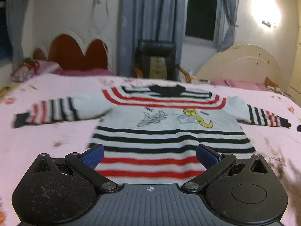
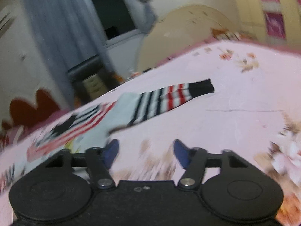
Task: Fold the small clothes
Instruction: 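Grasp the black sleeve cuff with the right tool while the left tool approaches the sweater body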
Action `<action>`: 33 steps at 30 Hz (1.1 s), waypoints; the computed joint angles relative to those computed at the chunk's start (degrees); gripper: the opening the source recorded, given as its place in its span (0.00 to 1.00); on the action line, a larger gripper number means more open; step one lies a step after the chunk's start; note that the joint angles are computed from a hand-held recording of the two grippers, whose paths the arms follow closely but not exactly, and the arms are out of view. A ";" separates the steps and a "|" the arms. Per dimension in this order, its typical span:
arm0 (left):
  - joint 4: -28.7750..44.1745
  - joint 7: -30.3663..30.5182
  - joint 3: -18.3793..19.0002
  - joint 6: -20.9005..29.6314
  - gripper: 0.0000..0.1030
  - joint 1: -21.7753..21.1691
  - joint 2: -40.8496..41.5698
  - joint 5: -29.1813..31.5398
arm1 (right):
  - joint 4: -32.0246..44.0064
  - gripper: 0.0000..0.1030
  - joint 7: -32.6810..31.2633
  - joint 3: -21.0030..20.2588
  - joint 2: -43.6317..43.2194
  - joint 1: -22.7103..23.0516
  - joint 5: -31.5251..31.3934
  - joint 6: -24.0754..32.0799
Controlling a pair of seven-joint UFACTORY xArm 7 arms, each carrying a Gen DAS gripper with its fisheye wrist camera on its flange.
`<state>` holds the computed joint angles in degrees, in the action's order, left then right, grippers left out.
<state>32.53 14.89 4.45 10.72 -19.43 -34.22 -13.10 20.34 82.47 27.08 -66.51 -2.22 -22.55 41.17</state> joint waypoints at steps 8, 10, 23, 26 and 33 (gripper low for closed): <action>15.57 -13.40 -12.07 -2.75 1.00 7.56 23.36 9.01 | -6.34 0.42 3.74 -6.92 21.29 -29.74 -4.04 -37.85; 17.94 -17.82 -13.81 -2.92 1.00 8.86 26.13 13.26 | -5.94 0.42 4.36 -3.57 25.83 -36.58 -3.24 -44.37; 30.45 -33.45 -10.72 2.73 1.00 5.45 37.38 31.63 | 1.08 0.07 -5.36 12.30 30.72 -57.30 4.55 -44.39; 31.93 -35.09 -9.46 4.82 1.00 5.23 38.16 35.19 | 1.83 0.07 -7.24 16.69 25.90 -61.55 2.62 -43.17; 33.55 -22.06 -9.26 8.08 1.00 8.67 40.29 24.35 | 8.09 0.07 -6.71 17.85 28.73 -60.01 -0.89 -36.36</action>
